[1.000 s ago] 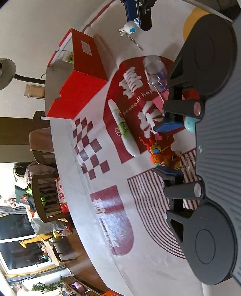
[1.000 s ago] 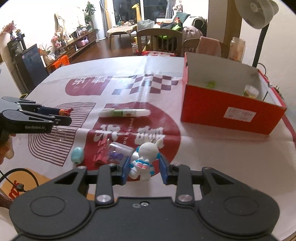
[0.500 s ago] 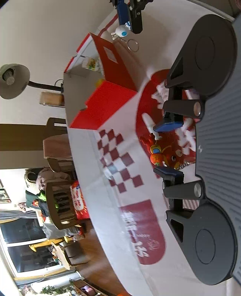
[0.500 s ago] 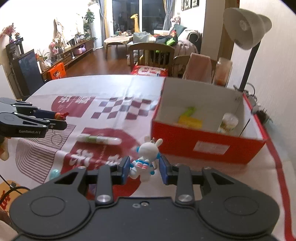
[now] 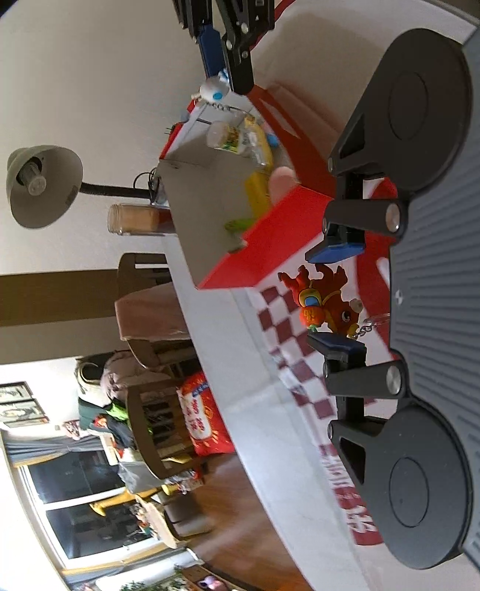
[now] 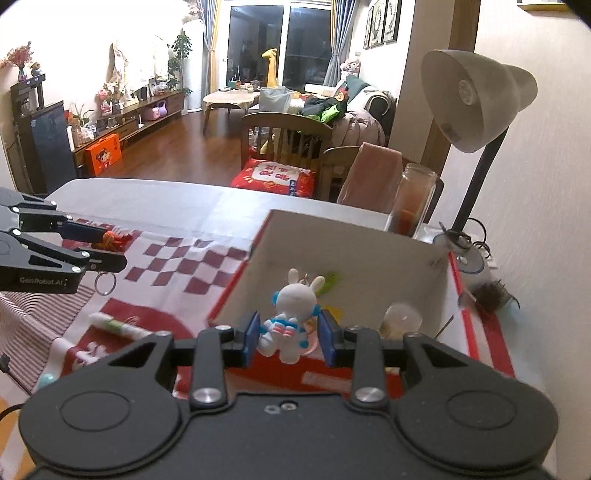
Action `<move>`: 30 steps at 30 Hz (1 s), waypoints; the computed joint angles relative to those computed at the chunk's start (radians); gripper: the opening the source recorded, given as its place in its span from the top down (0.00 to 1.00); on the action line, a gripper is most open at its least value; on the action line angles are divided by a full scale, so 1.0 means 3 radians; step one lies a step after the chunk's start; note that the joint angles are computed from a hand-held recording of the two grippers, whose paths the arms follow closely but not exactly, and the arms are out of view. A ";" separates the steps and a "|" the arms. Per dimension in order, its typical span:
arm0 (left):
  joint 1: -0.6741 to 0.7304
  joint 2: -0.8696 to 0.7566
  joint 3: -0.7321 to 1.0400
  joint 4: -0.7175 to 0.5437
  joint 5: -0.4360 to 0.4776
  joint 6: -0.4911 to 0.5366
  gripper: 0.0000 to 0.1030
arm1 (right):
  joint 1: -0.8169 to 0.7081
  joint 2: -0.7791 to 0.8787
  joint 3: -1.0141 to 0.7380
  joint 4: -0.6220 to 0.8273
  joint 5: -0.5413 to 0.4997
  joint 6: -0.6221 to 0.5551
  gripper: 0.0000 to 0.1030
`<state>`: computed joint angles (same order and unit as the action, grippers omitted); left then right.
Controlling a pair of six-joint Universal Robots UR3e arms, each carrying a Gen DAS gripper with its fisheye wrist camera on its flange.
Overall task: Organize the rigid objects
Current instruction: 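Carry the dragon keychain with the left tool while the right tool carries the rabbit into the shoebox, then open the left tool on the dragon keychain while the right tool releases the rabbit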
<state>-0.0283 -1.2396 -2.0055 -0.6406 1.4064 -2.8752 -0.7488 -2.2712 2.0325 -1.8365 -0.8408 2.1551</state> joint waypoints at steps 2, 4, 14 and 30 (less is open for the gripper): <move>-0.0181 -0.0308 0.0230 0.0099 0.0130 -0.0085 0.62 | 0.0110 0.0273 -0.0035 -0.0292 -0.0054 0.0129 0.68; -0.0308 -0.0576 0.0465 0.0130 0.0215 -0.0163 0.62 | 0.0190 0.0485 -0.0052 -0.0545 -0.0101 0.0214 0.68; -0.0796 -0.1833 0.1782 0.0060 0.0537 -0.0267 0.62 | 0.0465 0.1360 -0.0247 -0.1247 -0.0315 0.0331 0.68; -0.1116 -0.3553 0.4025 -0.0967 0.0594 -0.0442 0.61 | 0.0819 0.2357 -0.0628 -0.1494 -0.0706 0.0425 0.68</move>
